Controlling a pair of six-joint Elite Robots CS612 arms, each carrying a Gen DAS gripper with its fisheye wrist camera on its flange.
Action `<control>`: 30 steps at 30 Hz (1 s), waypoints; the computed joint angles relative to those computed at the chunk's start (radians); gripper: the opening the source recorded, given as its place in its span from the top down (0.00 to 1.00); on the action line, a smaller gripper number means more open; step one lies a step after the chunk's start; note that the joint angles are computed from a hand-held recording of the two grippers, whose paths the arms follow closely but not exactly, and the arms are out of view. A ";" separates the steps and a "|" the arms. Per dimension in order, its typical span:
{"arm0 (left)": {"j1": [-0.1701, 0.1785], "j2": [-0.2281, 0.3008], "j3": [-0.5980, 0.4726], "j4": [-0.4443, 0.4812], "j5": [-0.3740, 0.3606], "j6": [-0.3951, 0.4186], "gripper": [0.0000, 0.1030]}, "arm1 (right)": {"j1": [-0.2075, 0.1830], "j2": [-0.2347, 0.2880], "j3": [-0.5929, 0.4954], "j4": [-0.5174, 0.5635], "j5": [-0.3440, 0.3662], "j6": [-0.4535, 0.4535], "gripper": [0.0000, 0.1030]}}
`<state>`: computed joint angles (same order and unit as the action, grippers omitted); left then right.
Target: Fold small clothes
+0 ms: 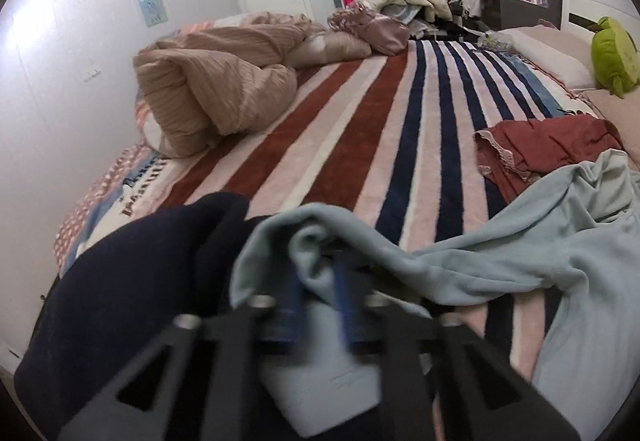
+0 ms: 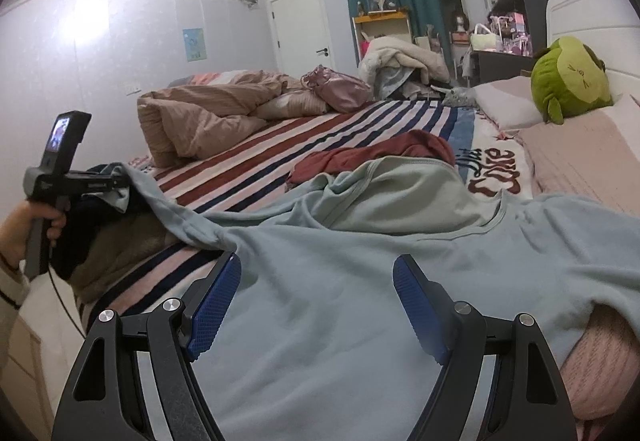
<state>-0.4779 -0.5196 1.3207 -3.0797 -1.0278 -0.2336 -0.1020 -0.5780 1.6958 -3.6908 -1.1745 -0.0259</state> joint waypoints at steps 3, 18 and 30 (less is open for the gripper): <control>-0.010 0.003 0.009 -0.089 0.025 0.041 0.96 | 0.000 -0.002 0.004 -0.001 -0.001 -0.002 0.26; -0.055 -0.014 0.077 -0.230 -0.798 0.274 0.94 | -0.038 -0.051 0.104 -0.034 -0.069 0.031 0.26; -0.023 -0.024 0.183 -0.271 -0.773 0.274 0.42 | -0.018 -0.097 0.112 0.169 0.008 -0.090 0.26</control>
